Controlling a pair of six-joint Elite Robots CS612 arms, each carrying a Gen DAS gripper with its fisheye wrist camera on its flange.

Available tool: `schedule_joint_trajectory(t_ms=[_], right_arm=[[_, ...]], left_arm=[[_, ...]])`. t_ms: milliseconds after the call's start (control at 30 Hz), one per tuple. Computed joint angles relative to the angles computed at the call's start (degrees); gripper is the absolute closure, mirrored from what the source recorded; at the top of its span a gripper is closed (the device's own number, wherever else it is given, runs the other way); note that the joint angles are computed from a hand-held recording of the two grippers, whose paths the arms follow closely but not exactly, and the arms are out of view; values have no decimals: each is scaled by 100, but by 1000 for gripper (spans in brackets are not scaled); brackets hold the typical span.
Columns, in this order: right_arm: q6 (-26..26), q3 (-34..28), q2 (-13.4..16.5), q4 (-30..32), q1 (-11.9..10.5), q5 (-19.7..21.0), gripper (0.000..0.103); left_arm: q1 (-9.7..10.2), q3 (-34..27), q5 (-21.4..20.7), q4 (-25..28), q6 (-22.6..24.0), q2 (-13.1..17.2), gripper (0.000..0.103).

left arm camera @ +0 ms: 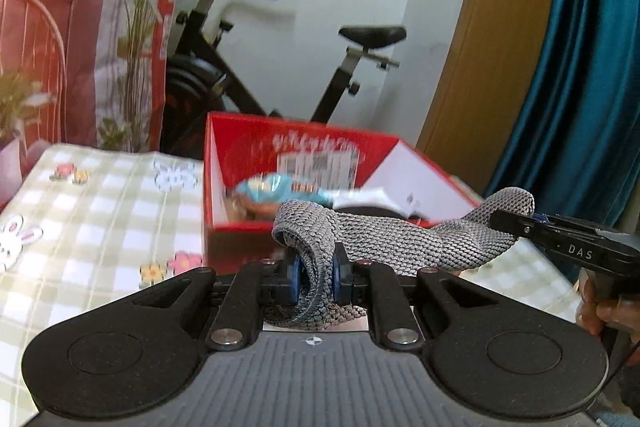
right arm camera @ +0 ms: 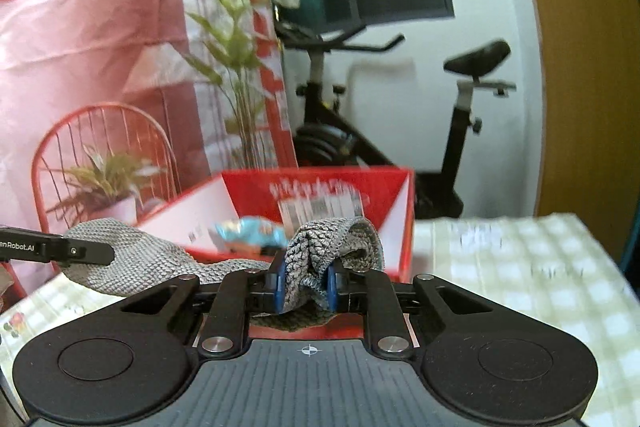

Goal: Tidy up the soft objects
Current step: 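Lift the grey cloth with both grippers and carry it over the box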

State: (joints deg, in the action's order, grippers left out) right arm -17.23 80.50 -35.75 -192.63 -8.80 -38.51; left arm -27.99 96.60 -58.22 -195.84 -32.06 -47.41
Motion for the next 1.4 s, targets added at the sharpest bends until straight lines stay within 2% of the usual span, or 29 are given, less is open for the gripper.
schedule_joint_trajectory(t_ms=[233, 400, 533, 733, 967, 1133, 1400], right_arm=[[113, -294, -1, -189, 20, 72, 86], [180, -528, 57, -247, 76, -39, 86], [91, -698, 94, -183, 147, -230, 86], [-130, -1089, 230, 279, 324, -738, 86], [-516, -1559, 477, 698, 556, -1304, 86], [-772, -1781, 614, 1015, 708, -1647, 86], [-1369, -1984, 648, 2197, 825, -1773, 86]], left_arm=[[33, -177, 116, -257, 342, 24, 87], [91, -377, 168, -297, 568, 105, 87], [179, -549, 94, -132, 573, 181, 87], [343, -870, -62, 329, 498, 278, 87], [470, -1266, -155, 963, 751, 430, 87], [544, -1523, -159, 1432, 745, 562, 87], [645, -1685, -438, 2311, 666, 593, 86]])
